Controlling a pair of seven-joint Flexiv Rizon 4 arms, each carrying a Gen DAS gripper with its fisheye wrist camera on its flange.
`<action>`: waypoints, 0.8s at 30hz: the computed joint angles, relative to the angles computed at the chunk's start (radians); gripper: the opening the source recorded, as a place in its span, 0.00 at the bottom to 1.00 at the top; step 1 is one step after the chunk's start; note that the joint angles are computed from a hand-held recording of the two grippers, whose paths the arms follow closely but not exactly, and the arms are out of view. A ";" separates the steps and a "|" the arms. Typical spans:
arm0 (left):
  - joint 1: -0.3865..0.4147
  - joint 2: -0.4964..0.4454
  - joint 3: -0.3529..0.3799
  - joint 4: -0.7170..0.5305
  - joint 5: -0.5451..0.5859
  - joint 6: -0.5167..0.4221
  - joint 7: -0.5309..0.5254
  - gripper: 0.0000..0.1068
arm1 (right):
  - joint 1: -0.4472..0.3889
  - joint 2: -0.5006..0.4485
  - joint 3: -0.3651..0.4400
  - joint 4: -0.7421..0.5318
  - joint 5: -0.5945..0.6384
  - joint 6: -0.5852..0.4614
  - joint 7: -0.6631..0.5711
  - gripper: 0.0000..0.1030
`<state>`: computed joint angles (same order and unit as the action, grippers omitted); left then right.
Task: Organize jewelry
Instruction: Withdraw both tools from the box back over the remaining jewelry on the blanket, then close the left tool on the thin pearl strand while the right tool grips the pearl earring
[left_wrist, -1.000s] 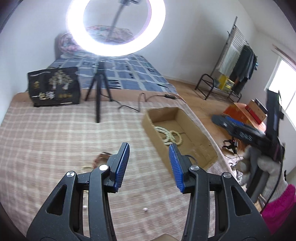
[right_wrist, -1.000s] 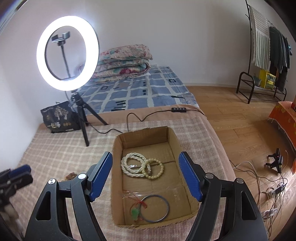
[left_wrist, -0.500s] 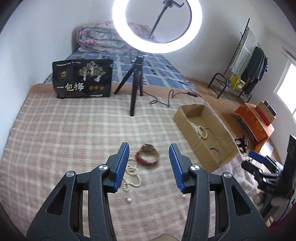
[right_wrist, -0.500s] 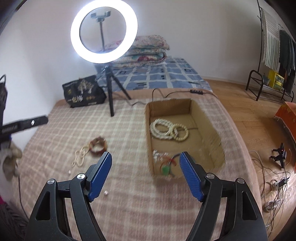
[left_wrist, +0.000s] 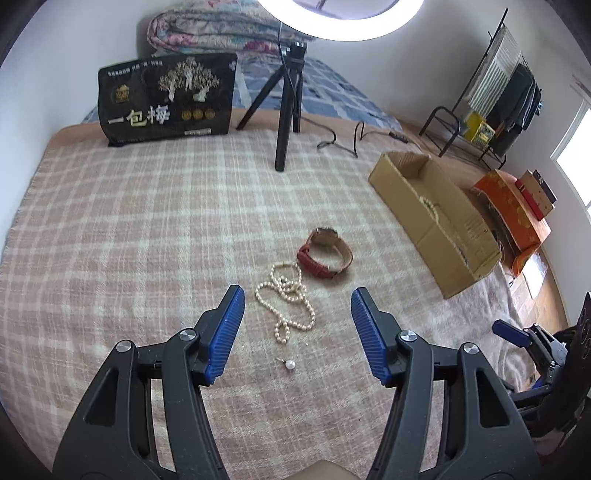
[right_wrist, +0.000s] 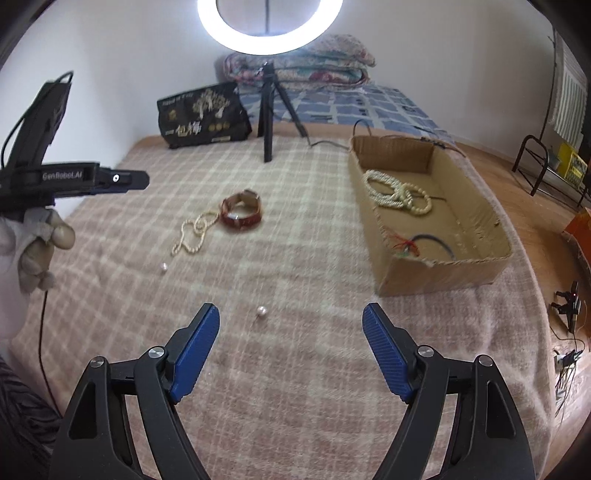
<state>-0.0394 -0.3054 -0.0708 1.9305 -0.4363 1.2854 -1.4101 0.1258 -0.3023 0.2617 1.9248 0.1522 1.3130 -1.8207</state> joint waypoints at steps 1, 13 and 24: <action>0.003 -0.005 -0.004 -0.001 -0.004 -0.008 0.006 0.58 | -0.009 -0.006 0.013 -0.006 0.015 -0.019 -0.012 0.77; 0.017 -0.082 -0.009 -0.047 0.004 -0.099 0.026 0.58 | -0.033 -0.103 0.048 -0.121 0.126 -0.174 -0.081 0.69; 0.049 -0.138 -0.043 -0.088 -0.090 -0.156 0.052 0.58 | -0.002 -0.155 0.012 -0.199 0.143 -0.266 -0.008 0.46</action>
<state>0.0091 -0.4436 -0.1138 1.8427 -0.5265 1.1293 -1.3579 0.1240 -0.4569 0.2737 1.7260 0.2953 1.0474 -1.8291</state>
